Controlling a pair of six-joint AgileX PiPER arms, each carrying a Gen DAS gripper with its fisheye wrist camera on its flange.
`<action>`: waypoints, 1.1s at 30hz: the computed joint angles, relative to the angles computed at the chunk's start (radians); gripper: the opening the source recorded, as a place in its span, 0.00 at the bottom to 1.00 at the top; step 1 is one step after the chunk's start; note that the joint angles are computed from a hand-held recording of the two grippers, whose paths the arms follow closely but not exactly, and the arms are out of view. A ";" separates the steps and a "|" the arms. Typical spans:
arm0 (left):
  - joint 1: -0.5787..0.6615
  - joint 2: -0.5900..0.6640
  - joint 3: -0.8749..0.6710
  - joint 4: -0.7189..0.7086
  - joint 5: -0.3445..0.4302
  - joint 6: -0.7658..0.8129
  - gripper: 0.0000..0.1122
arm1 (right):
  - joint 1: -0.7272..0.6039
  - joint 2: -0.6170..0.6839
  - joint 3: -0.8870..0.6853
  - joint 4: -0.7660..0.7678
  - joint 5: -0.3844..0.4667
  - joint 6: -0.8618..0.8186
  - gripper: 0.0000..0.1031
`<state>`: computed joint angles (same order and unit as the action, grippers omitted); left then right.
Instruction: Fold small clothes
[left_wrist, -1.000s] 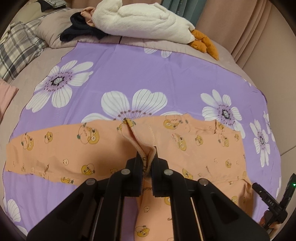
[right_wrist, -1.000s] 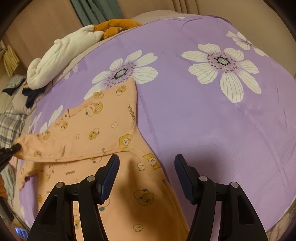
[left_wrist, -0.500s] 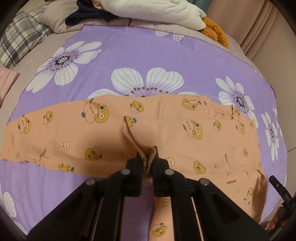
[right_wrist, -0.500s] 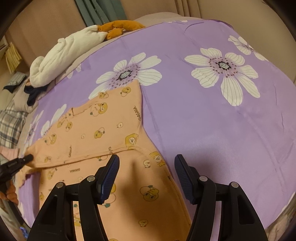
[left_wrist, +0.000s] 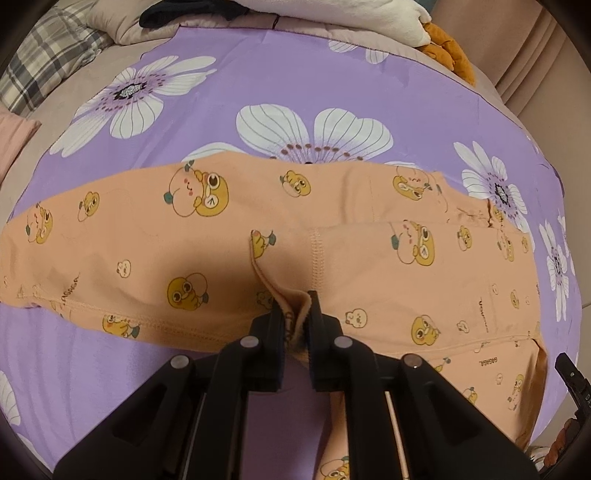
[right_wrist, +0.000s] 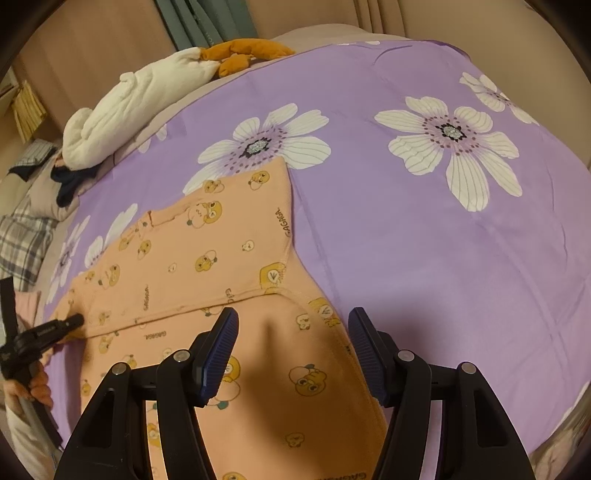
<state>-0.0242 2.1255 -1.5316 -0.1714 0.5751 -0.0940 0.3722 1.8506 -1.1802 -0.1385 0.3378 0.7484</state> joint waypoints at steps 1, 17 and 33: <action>0.001 0.002 0.001 -0.002 -0.002 -0.001 0.11 | 0.001 0.000 -0.001 -0.003 0.002 0.003 0.61; 0.026 -0.066 0.075 -0.068 -0.017 0.006 0.49 | 0.042 -0.022 -0.023 -0.095 0.038 0.080 0.61; 0.114 -0.577 0.507 -0.233 -0.245 0.144 0.91 | 0.151 -0.136 -0.034 -0.356 0.060 0.277 0.80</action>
